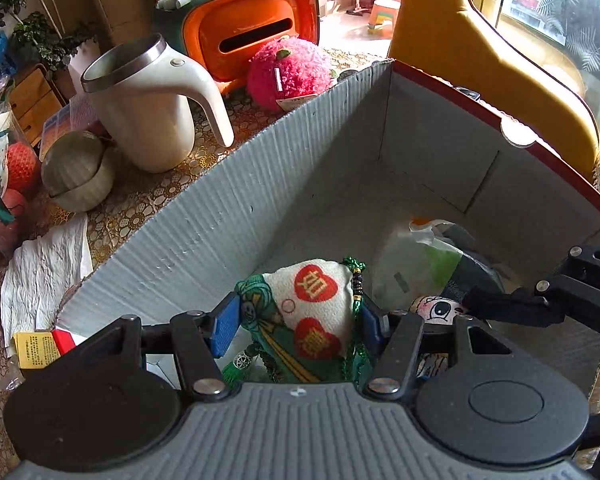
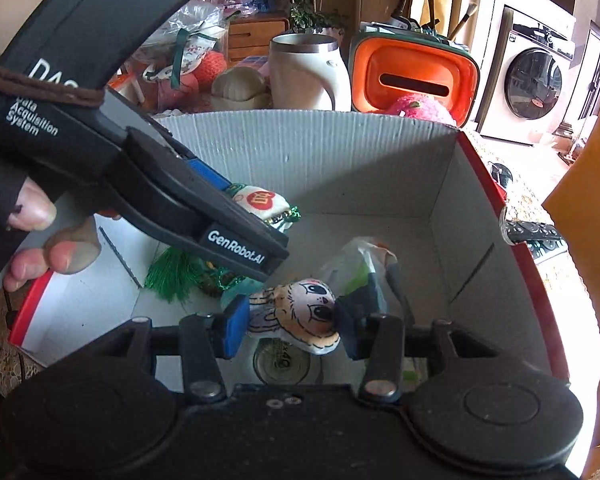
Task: Organize objects
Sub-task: 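Carry the snack bag with the left gripper while the right gripper carries the plush toy into the red box, then open both grippers to drop the snack bag and plush toy in the box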
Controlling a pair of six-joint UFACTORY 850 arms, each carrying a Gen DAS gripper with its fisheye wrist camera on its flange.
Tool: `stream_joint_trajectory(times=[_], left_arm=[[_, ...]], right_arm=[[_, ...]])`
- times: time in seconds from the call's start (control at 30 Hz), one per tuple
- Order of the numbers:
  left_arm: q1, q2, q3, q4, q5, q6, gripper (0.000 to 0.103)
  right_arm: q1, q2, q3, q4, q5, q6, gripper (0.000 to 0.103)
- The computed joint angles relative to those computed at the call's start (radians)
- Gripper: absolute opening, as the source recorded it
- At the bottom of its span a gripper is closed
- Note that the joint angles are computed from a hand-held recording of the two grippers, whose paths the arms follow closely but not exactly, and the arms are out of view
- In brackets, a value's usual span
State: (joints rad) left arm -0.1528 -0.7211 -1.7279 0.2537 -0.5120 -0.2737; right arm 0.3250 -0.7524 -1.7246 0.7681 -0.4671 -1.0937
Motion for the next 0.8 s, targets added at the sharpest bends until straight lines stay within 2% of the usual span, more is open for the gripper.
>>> stream_joint_trajectory(times=[0.3,0.43,0.63,0.8], left_arm=[[0.008,-0.075,-0.109,-0.105,-0.102,0.092,0.062],[0.012,-0.082,-0.120,-0.131,-0.114,0.109,0.064],[0.019,-0.075,-0.112,-0.170,-0.099,0.133,0.066],[0.023,-0.033,-0.051,-0.175,-0.036,0.128,0.067]], right_arm=[[0.004,-0.039,-0.052,-0.118,-0.055,0.110,0.046],[0.001,-0.047,-0.068,-0.123,-0.081,0.118,0.048],[-0.001,-0.048,-0.067,-0.112,-0.086,0.119,0.057],[-0.002,-0.026,-0.040,-0.067,-0.067,0.088,0.061]])
